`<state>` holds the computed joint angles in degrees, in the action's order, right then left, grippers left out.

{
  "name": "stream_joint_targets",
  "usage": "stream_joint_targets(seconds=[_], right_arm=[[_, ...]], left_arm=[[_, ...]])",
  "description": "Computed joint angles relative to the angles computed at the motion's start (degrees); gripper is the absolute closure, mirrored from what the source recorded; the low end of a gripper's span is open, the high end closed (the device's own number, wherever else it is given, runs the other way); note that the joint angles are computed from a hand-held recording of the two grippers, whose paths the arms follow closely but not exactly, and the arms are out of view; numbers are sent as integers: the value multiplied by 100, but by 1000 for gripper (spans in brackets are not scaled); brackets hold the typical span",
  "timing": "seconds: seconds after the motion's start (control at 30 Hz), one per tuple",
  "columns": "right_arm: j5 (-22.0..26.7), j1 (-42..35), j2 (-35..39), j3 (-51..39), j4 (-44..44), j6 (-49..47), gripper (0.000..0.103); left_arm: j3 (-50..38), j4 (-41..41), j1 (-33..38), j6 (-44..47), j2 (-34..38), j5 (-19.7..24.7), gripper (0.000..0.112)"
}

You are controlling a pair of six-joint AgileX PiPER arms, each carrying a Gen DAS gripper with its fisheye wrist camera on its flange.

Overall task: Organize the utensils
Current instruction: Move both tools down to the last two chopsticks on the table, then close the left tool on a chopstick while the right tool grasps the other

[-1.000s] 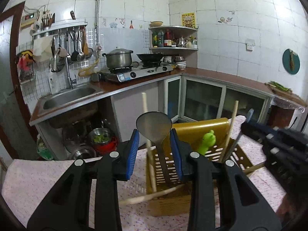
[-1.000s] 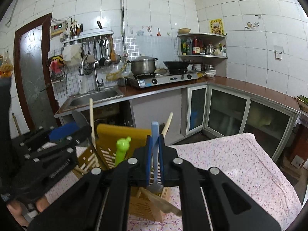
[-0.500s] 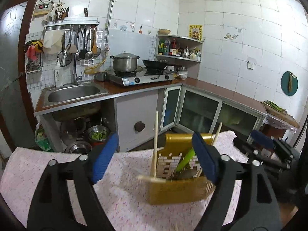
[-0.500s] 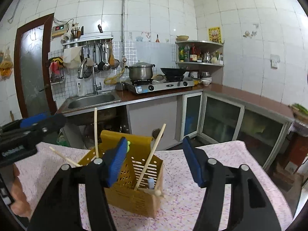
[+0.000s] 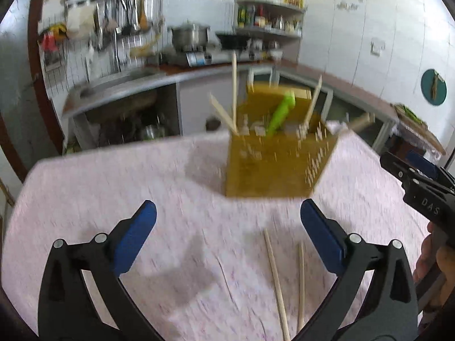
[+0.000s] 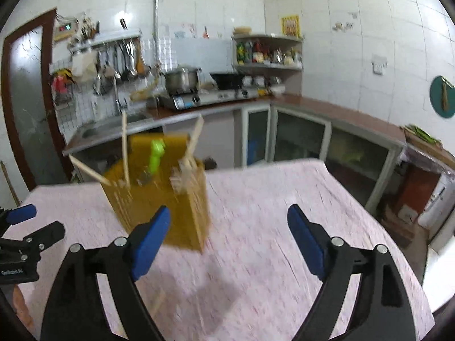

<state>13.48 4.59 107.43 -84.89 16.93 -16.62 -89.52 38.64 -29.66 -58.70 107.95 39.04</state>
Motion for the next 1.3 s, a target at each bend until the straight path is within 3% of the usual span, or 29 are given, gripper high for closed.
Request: stream_joint_targets(seconds=[0.13,0.3,0.53,0.73,0.8,0.87,1.3], right_arm=[[33,-202,37,385,478,-446,20],[-141,-320,23,890,723,-742,20],[-102,-395,174,1005,817,-803,20],[-119,-320,235,1039,619,-483,20],[-122,-246,254,1051,326,-165,20],[-134,-177,274,1072,124,69,20],[65,835,239,1107,-2581,2982,20]], left_arm=[[-23,-535,-132,151,318,265,17],[-150,-1006,-230,281,668,311,33],[-461,-1556,-332,730,1161,336,70],[-633,-1061,-504,503,1448,482,80],[-676,-912,-532,420,1519,458,87],[-609,-840,-533,442,1497,340,106],[644,-679,83,389,608,-283,108]])
